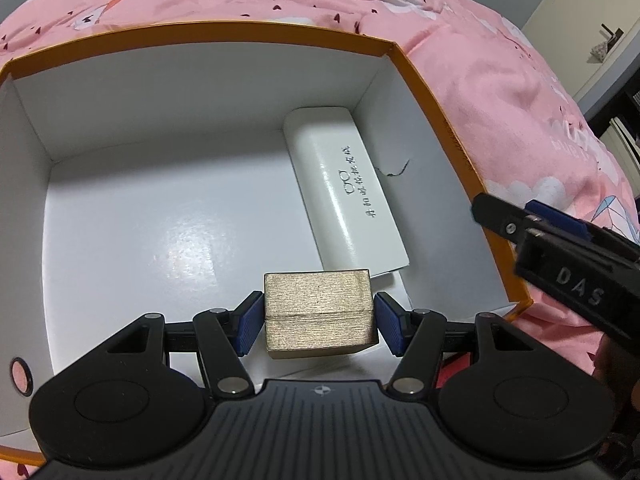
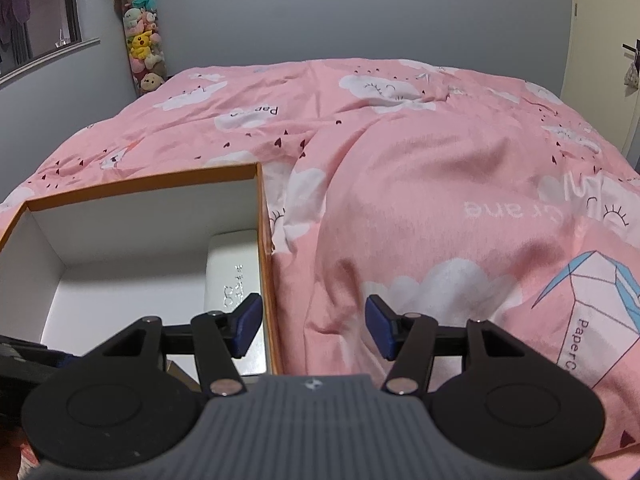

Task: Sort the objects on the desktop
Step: 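Withdraw the right gripper while the left gripper carries the gold box over the box, then lower the gold box beside the glasses case and open the left gripper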

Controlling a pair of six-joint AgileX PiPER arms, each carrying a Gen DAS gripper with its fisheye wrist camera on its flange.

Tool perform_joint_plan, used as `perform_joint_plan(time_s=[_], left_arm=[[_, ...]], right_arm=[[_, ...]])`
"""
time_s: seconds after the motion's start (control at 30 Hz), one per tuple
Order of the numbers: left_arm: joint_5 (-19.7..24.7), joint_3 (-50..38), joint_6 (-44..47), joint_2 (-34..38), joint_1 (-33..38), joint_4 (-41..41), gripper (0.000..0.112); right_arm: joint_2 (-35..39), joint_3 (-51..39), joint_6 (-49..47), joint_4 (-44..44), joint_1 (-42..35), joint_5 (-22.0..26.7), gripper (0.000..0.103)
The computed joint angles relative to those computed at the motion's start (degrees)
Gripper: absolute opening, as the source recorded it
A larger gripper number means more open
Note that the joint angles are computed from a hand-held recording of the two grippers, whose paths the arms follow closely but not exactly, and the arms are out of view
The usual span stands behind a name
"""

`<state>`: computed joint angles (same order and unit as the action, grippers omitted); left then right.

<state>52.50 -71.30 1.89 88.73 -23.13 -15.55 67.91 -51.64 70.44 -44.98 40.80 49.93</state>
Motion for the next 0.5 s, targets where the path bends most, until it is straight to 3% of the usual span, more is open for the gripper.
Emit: perform_joint_plan(time_s=[0.33, 0.5], left_arm=[[0.99, -2.90, 1.09, 2.96, -1.30, -1.22, 0.070], [3.83, -5.28, 1.78, 4.67, -0.29, -3.28, 0.069]], right_arm=[[-0.16, 0.42, -1.37, 1.36, -0.57, 0.19, 0.062], [-1.33, 1.45, -1.00, 1.46, -0.89, -0.73, 0.063]])
